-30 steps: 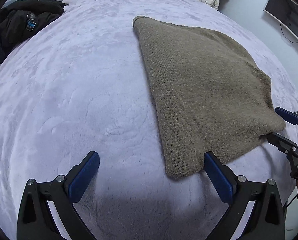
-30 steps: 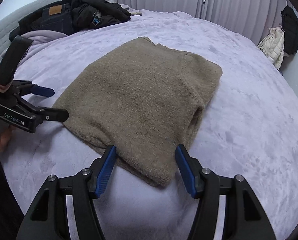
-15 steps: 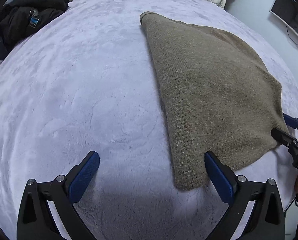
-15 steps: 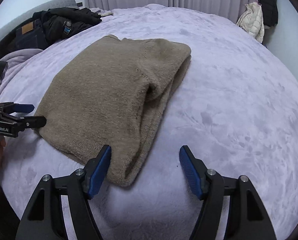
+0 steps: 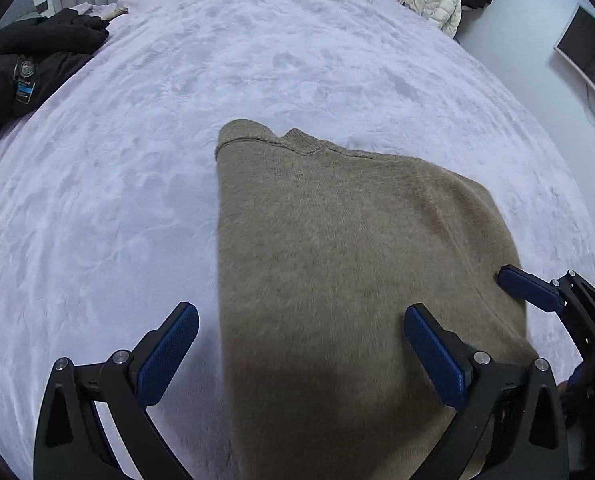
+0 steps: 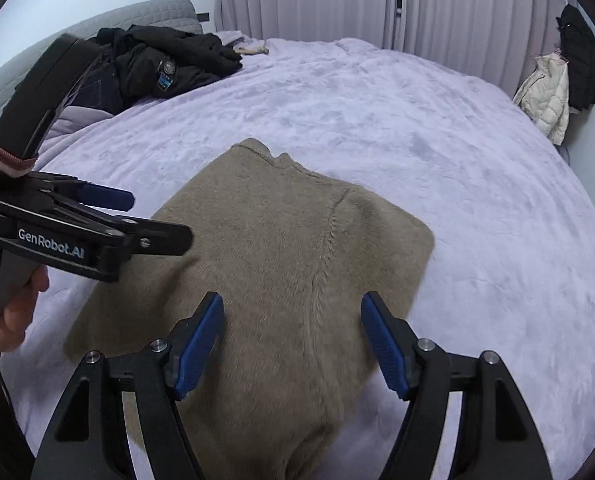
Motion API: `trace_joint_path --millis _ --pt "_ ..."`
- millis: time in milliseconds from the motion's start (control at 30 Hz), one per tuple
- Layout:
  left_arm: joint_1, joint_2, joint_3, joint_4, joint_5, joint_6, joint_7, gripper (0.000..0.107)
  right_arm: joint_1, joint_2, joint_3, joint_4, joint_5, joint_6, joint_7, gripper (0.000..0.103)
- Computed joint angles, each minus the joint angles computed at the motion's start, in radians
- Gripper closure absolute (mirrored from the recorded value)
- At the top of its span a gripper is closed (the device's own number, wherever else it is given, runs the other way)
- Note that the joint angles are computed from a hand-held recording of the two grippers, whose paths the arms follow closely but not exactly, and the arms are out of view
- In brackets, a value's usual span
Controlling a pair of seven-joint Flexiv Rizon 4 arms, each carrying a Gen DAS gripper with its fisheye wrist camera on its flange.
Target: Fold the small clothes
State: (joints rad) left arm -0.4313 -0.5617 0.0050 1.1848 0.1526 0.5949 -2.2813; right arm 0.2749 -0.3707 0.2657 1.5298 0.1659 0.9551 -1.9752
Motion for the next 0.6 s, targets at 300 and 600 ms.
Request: trace_joint_path --millis 300,600 --pt "0.045 -0.041 -0.017 0.01 -0.089 0.068 0.049 0.004 -0.004 -0.148 -0.035 -0.169 0.011 -0.065 0.098 0.029" --pt "0.075 0.071 -0.056 0.207 -0.133 0.216 0.151 0.004 -0.183 -0.08 0.064 -0.163 0.291 -0.207 0.107 0.022"
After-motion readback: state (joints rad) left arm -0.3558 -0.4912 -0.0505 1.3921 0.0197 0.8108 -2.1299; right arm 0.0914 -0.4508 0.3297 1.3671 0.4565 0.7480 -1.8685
